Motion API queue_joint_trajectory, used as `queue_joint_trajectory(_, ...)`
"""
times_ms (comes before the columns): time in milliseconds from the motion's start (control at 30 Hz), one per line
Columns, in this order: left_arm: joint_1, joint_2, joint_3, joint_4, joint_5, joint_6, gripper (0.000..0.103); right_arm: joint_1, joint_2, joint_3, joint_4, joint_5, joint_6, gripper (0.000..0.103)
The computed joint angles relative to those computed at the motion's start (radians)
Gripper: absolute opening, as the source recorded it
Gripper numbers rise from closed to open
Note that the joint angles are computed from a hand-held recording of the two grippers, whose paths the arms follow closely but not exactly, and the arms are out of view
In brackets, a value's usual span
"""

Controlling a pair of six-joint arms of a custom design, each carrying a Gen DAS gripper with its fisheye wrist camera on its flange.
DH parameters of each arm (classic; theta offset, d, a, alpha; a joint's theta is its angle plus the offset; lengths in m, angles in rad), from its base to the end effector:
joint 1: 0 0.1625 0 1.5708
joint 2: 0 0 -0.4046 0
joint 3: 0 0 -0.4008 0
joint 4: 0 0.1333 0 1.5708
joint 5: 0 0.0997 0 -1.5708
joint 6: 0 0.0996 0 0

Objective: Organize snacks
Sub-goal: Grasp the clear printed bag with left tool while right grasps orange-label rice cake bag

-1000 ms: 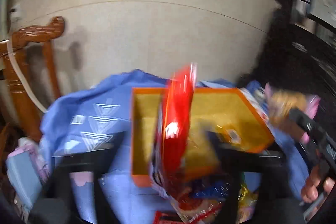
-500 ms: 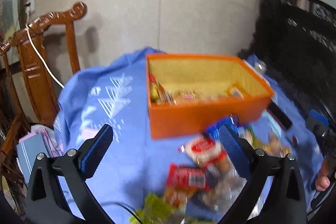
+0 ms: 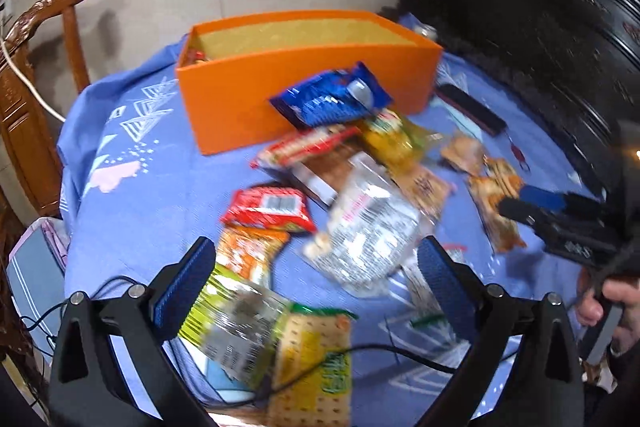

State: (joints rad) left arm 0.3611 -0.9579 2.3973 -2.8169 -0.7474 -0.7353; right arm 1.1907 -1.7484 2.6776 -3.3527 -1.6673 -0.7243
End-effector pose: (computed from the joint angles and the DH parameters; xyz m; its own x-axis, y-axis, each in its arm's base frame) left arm -0.2733 -0.3238 0.0105 -0.6962 0.2759 -0.6627 0.6082 0.7171 -0.3404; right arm 0.0004 -0.3325 0.2495 -0.8339 -0.0778 0.5465 -0.4118 0.7470 -0.5220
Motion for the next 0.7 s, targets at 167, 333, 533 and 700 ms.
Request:
queue_joint_trajectory(167, 0.011, 0.041, -0.015, -0.053, -0.023, 0.03, 0.099, 0.003, 0.134, -0.046, -0.063, -0.1, 0.057, 0.056)
queue_joint_trajectory(333, 0.079, 0.102, -0.072, -0.105, -0.064, 0.135, 0.099, 0.014, 0.225, -0.026, -0.236, -0.147, -0.01, 0.041)
queue_joint_trajectory(533, 0.154, 0.179, -0.155, -0.121, -0.135, 0.281, 0.099, -0.003, 0.218, -0.009, -0.258, -0.131, -0.03, 0.04)
queue_joint_trajectory(700, 0.198, 0.209, -0.2, -0.093, -0.183, 0.33, 0.099, 0.003, 0.245, -0.006, -0.307, -0.143, -0.057, 0.04)
